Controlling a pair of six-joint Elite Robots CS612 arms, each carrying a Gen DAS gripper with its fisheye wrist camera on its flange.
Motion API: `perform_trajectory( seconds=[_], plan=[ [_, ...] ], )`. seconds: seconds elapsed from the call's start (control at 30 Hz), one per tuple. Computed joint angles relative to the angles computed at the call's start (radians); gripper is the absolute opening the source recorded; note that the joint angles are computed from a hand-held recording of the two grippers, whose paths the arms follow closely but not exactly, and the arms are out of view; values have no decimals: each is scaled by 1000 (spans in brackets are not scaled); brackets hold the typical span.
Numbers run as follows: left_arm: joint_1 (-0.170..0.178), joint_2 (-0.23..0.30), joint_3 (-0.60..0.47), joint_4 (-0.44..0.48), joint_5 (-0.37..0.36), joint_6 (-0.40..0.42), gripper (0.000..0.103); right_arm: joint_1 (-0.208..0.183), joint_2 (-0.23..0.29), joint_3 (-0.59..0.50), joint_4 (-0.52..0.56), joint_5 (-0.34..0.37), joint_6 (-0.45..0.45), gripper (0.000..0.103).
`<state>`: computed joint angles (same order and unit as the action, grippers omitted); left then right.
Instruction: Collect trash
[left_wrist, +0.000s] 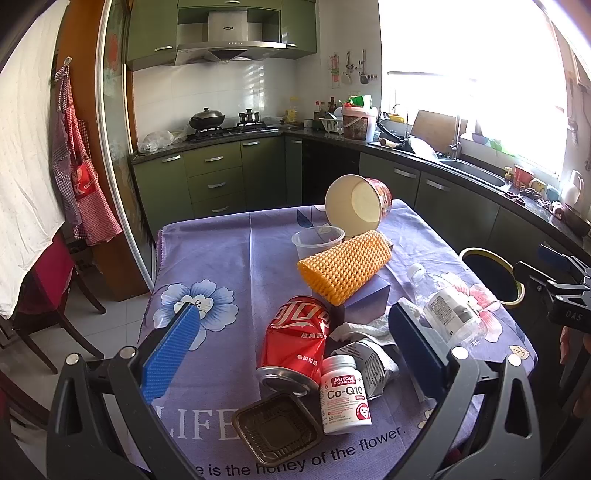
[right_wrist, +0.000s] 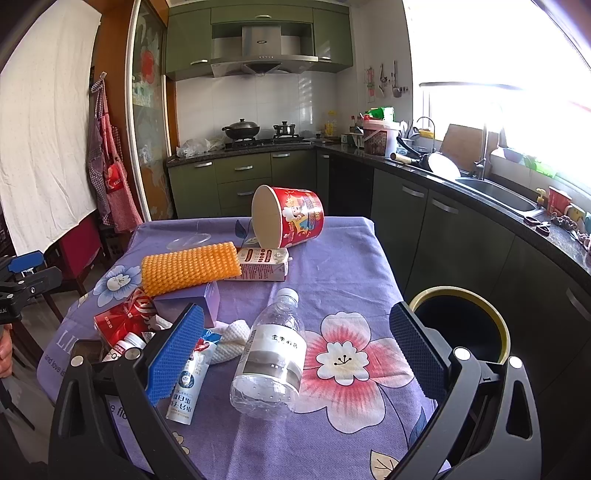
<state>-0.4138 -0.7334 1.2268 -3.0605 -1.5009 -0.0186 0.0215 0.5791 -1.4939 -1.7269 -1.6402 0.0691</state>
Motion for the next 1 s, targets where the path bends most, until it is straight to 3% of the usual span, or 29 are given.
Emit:
perform_trajectory(
  seconds=[1.0],
  plan=[
    [2,26,-48,47,-5,0,97,-2,-1,25,15,5,11,99]
  ],
)
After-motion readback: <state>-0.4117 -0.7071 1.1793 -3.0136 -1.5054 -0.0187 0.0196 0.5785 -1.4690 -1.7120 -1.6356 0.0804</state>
